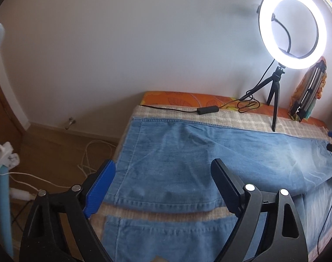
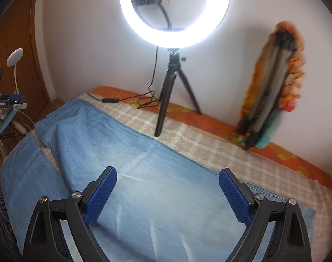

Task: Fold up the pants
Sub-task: 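Lower the right tool onto the jeans seam edge and close it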

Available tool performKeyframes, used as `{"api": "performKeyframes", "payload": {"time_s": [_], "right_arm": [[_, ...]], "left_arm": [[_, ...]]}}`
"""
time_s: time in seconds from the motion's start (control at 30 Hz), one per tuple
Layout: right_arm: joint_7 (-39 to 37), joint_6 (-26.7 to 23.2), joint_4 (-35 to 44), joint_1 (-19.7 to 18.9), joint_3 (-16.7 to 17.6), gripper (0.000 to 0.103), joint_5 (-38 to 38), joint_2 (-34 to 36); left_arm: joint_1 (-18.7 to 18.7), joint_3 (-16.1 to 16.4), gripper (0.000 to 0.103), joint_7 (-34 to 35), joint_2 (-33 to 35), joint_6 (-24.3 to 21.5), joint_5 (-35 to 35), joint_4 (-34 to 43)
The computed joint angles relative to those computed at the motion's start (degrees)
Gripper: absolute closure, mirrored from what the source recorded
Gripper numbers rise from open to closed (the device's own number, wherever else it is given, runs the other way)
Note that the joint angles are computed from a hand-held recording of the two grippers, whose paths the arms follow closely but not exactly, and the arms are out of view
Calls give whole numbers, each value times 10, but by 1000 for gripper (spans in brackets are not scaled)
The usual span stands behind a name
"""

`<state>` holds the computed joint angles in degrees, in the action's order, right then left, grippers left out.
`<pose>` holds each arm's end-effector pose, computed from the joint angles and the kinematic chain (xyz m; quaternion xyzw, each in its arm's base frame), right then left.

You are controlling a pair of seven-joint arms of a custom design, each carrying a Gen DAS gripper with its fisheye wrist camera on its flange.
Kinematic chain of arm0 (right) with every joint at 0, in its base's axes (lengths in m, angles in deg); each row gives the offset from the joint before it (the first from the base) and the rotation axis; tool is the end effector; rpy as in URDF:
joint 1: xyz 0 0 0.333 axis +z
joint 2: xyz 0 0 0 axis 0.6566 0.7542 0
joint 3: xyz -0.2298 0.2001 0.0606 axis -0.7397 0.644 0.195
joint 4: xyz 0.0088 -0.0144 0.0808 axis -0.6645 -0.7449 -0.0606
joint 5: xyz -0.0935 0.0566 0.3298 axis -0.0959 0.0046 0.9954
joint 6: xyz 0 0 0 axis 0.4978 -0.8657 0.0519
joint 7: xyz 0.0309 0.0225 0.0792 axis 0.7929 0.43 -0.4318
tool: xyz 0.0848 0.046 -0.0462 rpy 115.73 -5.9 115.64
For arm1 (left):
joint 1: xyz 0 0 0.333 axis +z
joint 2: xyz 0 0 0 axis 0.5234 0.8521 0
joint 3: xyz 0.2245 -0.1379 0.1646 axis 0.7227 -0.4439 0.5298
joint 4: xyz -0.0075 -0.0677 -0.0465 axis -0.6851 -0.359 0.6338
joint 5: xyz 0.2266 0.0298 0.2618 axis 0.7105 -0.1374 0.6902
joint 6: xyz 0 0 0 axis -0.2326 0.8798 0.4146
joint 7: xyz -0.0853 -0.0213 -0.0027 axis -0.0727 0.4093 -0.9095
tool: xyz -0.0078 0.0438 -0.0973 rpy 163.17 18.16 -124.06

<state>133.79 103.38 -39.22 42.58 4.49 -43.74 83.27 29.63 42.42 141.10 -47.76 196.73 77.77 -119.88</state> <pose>0.5786 -0.0002 0.5303 -0.7271 0.5568 -0.2543 0.3108 0.6143 -0.0759 0.5691 -0.5971 0.7084 -0.2999 0.2274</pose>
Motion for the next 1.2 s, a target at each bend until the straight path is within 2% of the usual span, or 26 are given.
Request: {"api": "performKeyframes", "payload": {"time_s": [0.1,0.17,0.23,0.3,0.37,0.43,0.57,0.73,0.8,0.9,1.0,1.07,1.1,1.17,1.2], "right_arm": [[-3,-49,78,-11,6,16,8,65],[9,-79,130,-19,13,25,-14,110],[16,-118,187,-31,24,29,-33,155],[15,-148,239,-39,36,33,-51,194],[7,-178,285,-46,49,39,-65,228],[3,-210,333,-48,58,42,-78,261],[12,-257,420,-38,58,43,-114,320],[37,-310,514,-26,50,40,-155,380],[49,-321,538,-20,44,32,-170,397],[46,-312,534,-23,51,33,-172,398],[37,-309,527,-28,61,50,-164,394],[31,-307,516,-28,64,71,-161,386],[31,-307,513,-26,63,74,-162,383],[35,-291,490,-16,54,93,-176,369],[38,-275,471,-8,47,95,-187,357]], "left_arm": [[0,-8,21,10,42,-24,-20,44],[-3,-13,32,22,72,-43,-25,75],[-10,-13,39,27,93,-53,-20,94],[-12,-16,42,37,115,-62,-23,114],[-11,-19,53,46,134,-73,-32,133],[-9,-23,57,52,151,-84,-42,148],[-11,-21,62,54,179,-100,-49,169],[-11,-19,63,54,196,-105,-50,177],[-9,-20,63,59,200,-97,-52,175],[-11,-20,63,70,198,-79,-49,166],[-12,-20,63,72,199,-71,-50,163],[-10,-20,63,71,201,-78,-53,169],[-9,-21,62,71,203,-83,-54,173],[-9,-19,50,64,208,-110,-54,192],[-11,-14,48,52,209,-117,-51,200]]}}
